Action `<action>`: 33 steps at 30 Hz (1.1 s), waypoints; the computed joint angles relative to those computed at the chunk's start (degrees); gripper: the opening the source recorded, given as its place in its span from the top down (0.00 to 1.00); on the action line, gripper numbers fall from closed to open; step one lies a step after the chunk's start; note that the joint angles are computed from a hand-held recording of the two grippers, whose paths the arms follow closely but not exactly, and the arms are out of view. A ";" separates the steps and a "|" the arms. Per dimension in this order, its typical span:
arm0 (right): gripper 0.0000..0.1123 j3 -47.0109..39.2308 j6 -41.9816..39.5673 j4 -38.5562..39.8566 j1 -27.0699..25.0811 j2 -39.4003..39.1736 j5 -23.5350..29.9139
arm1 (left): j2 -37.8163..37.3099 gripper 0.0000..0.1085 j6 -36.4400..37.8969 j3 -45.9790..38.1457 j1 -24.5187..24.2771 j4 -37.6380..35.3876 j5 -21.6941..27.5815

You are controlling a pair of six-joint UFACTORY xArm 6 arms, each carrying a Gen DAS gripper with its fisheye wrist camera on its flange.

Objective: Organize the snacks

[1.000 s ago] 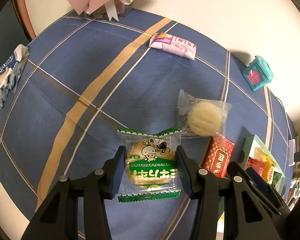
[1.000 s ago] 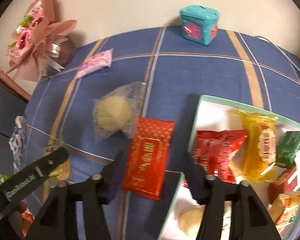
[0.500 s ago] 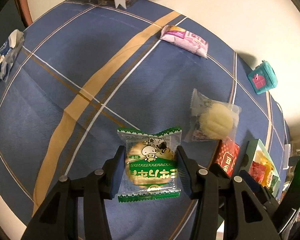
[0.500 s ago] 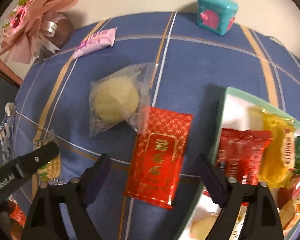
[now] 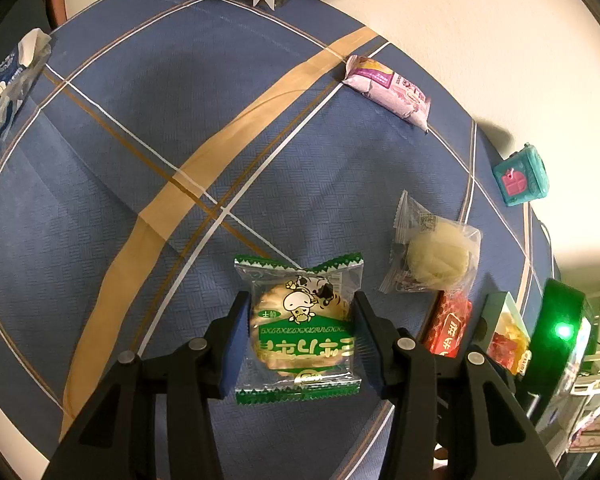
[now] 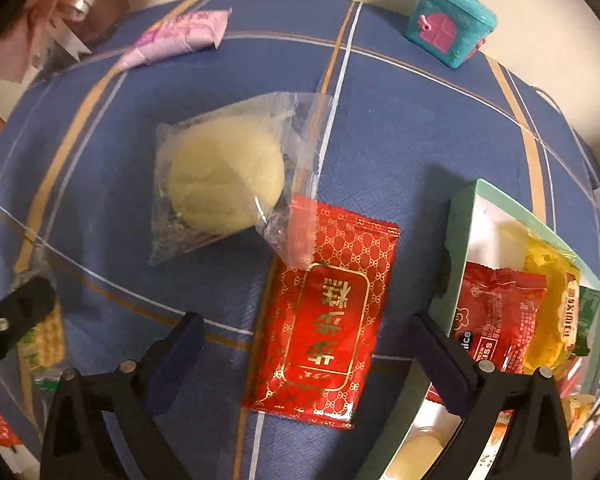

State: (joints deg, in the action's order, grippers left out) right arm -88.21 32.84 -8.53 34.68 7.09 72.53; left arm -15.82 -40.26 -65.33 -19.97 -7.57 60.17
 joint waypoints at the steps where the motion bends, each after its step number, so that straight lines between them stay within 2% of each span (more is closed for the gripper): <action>1: 0.08 -0.95 -0.51 0.50 -0.01 0.88 0.25 | -0.04 0.53 0.09 0.08 0.19 -0.25 -0.03; 5: 0.08 -3.40 0.55 5.34 -1.82 3.38 0.02 | -0.44 0.53 0.33 0.60 1.29 -0.97 -0.03; 7: 0.08 -6.72 1.05 7.91 -2.71 5.87 2.32 | -0.66 0.53 0.35 0.94 1.51 -1.11 -0.29; 13: 0.08 -13.97 -1.07 8.98 -3.09 10.94 7.13 | -1.57 0.53 0.29 2.26 1.39 -0.87 -1.50; 19: 0.08 -16.66 -4.64 10.00 -3.35 12.66 9.58 | -1.24 0.53 0.41 2.61 1.33 -0.96 -1.79; 24: 0.08 -12.42 -4.17 8.78 -1.70 9.81 6.66 | -1.38 0.51 0.71 3.19 2.49 -1.78 -1.75; 26: 0.08 -10.05 -3.70 7.84 -1.12 8.40 4.11 | -1.55 0.40 1.23 3.70 3.28 -2.83 -1.91; 28: 0.08 -8.79 -3.06 7.52 -0.92 7.62 2.40 | -1.71 0.36 1.99 4.22 4.30 -3.98 -2.07; 33: 0.09 -0.38 0.42 4.37 -0.65 2.21 -5.83 | -2.31 0.33 4.10 5.42 6.58 -6.39 -2.84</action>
State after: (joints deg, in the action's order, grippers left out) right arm -88.58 33.25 -4.16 34.03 9.30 66.70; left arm -18.12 -36.16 -59.91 -13.39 -13.96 57.33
